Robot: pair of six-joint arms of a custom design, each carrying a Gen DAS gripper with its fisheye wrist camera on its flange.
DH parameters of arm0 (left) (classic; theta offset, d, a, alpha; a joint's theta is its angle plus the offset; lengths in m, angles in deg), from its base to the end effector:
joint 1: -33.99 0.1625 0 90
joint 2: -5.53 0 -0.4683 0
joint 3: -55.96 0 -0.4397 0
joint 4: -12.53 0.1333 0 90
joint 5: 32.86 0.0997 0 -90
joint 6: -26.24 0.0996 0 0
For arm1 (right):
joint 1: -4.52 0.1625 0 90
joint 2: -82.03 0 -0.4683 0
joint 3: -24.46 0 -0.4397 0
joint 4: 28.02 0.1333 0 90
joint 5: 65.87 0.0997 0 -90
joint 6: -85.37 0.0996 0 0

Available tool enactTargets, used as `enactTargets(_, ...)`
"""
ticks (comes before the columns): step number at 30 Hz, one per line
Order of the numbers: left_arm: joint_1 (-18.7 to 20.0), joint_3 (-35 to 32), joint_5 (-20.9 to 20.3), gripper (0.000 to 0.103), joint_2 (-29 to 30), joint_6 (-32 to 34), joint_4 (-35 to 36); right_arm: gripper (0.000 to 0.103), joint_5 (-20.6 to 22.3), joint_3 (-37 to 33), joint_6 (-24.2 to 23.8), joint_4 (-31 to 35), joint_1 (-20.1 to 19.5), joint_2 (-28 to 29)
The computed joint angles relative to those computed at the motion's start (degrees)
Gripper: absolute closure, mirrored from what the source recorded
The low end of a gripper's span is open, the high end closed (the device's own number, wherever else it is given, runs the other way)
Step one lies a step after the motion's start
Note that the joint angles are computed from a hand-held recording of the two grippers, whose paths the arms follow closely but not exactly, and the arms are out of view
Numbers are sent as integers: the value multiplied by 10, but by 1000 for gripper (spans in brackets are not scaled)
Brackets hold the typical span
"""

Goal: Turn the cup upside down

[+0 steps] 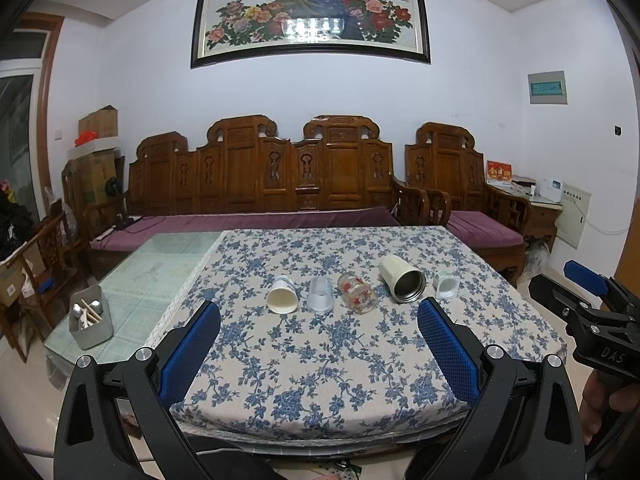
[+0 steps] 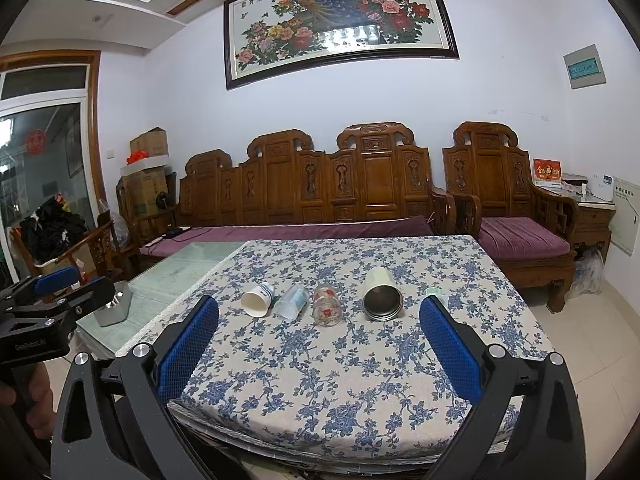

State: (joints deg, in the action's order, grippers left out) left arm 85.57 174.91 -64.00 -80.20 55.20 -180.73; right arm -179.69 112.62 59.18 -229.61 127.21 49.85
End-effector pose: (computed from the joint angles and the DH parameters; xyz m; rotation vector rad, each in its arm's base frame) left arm -0.1303 -0.5159 0.4647 0.4152 1.9333 -1.3697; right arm 0.4963 -0.6010 0.0783 0.9778 -2.2932 1.3342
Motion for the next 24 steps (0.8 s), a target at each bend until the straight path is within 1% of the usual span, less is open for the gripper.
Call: enactTargets(24, -1, 1, 2, 8, 0, 1, -2, 2, 4, -3, 2, -5, 1, 3)
